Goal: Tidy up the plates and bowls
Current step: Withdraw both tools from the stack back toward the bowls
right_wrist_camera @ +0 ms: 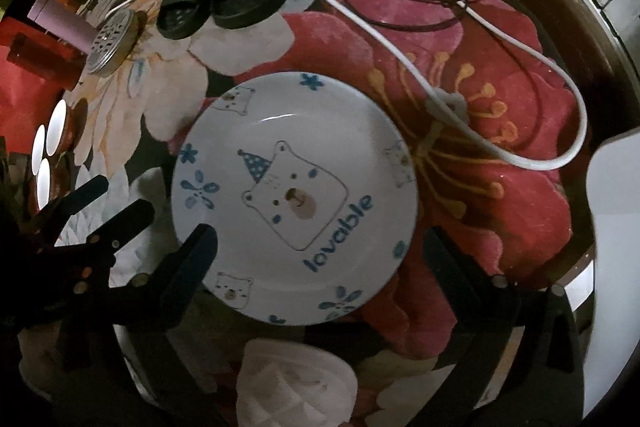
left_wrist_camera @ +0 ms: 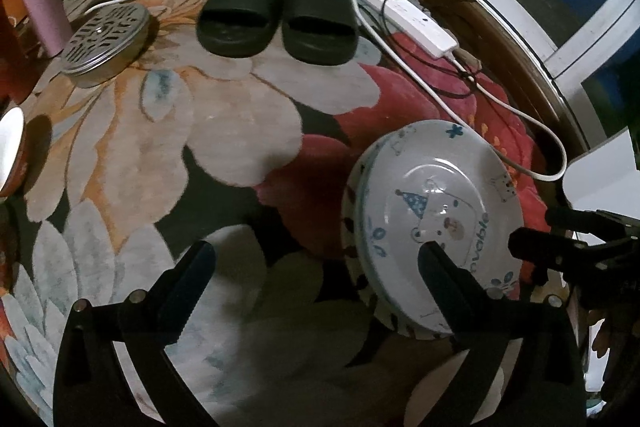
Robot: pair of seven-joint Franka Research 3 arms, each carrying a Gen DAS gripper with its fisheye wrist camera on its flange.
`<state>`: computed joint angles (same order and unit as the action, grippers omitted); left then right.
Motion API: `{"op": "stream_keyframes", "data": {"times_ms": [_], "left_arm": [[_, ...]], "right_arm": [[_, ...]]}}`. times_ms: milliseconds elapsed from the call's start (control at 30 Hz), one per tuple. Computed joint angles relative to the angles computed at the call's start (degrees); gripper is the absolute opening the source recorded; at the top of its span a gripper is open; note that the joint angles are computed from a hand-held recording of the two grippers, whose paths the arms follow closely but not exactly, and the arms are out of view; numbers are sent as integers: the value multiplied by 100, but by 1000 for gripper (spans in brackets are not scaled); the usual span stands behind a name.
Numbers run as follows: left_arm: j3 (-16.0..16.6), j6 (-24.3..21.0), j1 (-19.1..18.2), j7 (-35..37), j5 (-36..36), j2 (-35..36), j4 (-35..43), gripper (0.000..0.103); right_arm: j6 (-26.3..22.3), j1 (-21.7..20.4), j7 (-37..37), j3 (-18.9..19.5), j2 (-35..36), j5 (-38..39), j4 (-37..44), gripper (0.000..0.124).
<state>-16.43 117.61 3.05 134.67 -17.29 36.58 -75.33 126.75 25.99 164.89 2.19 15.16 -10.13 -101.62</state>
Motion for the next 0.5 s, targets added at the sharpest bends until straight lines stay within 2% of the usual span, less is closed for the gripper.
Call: {"op": "stream_keyframes", "data": {"times_ms": [167,500], "left_arm": [[33,-6,48,-48,10,78,153,102],[96,-82,186,-141,81,252,474,102]], "right_arm": [[73,32,-80,13,222,88,276,103],[-82,206,-294,-82,718,71,1015,103]]}}
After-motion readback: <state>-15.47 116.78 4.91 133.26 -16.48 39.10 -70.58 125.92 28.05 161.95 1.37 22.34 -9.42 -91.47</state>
